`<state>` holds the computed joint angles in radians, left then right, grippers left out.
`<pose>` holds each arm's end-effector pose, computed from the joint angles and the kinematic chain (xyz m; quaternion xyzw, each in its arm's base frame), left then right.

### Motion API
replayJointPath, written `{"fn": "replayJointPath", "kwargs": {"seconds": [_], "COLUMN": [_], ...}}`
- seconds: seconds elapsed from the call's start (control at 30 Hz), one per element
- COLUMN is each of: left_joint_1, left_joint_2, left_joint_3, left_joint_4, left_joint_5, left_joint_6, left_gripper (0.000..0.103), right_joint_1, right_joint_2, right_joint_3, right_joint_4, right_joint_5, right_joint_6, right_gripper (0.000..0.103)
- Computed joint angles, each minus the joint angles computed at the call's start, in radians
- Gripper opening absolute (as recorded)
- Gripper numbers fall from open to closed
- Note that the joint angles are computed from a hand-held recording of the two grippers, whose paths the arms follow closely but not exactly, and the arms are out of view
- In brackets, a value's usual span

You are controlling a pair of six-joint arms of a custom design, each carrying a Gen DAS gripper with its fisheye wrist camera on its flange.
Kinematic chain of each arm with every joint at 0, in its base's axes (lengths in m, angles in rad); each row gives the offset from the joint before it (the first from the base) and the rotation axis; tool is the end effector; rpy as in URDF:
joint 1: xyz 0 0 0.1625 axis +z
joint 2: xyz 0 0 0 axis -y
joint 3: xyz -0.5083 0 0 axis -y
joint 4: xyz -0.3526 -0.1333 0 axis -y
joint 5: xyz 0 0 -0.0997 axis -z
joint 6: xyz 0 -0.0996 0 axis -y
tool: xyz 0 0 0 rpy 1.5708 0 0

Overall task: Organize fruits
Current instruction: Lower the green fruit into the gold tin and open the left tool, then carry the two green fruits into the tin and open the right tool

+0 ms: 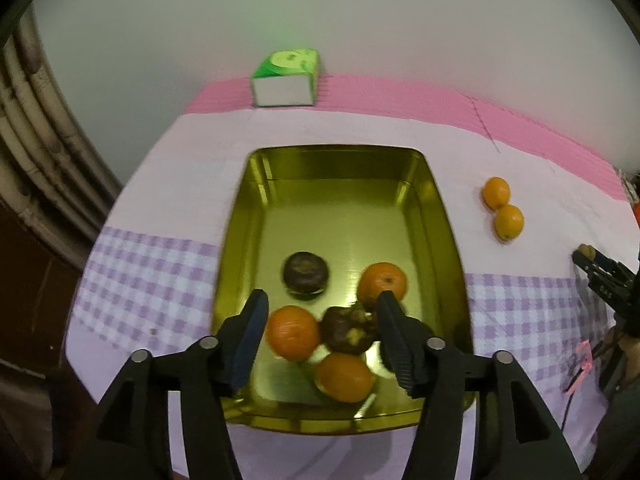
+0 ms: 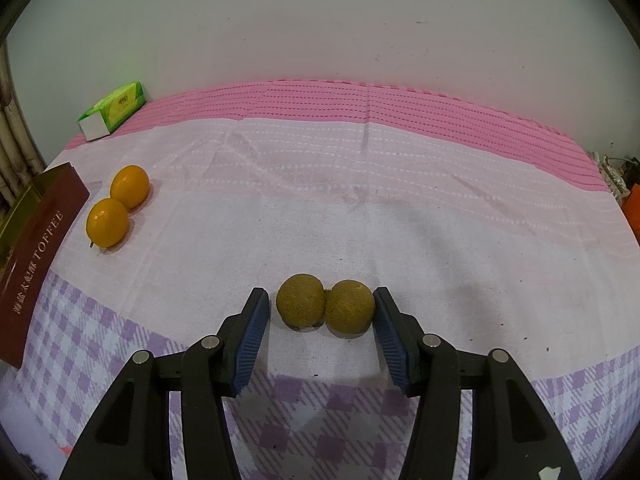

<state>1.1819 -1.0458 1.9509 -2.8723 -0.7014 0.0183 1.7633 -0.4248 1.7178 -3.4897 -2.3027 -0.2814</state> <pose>-0.0297 -0.6247 0.3042 0.0986 0.8876 -0.2516 0.3729 0.1964 -0.6586 0.0313 0.1015 -0.8895 0.2721 0.3529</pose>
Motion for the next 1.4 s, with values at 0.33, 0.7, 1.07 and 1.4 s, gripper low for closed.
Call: {"fn": "replayJointPath", "kwargs": {"seconds": [0.33, 0.7, 1.07, 1.4], "left_joint_1": [0.009, 0.038, 0.041, 0.044], "left_joint_2": [-0.037, -0.07, -0.073, -0.075], "left_joint_3": [0.031, 0.046, 0.052, 0.048], "left_joint_4": [-0.025, -0.016, -0.061, -0.072], "left_joint_5": [0.062, 0.062, 0.061, 0.06], "left_joint_6": [-0.006, -0.08, -0.065, -0.072], "left_gripper": [0.07, 0.072, 0.073, 0.073], "right_joint_1": [0.002, 0.016, 0.055, 0.139], "right_joint_2": [-0.001, 0.007, 0.0, 0.014], "right_joint_3": [0.002, -0.018, -0.025, -0.079], "right_joint_4": [-0.004, 0.029, 0.042, 0.148], "right_joint_5": [-0.008, -0.042, -0.044, 0.111], "right_joint_6": [-0.005, 0.023, 0.04, 0.05], "right_gripper": [0.049, 0.045, 0.045, 0.045]}}
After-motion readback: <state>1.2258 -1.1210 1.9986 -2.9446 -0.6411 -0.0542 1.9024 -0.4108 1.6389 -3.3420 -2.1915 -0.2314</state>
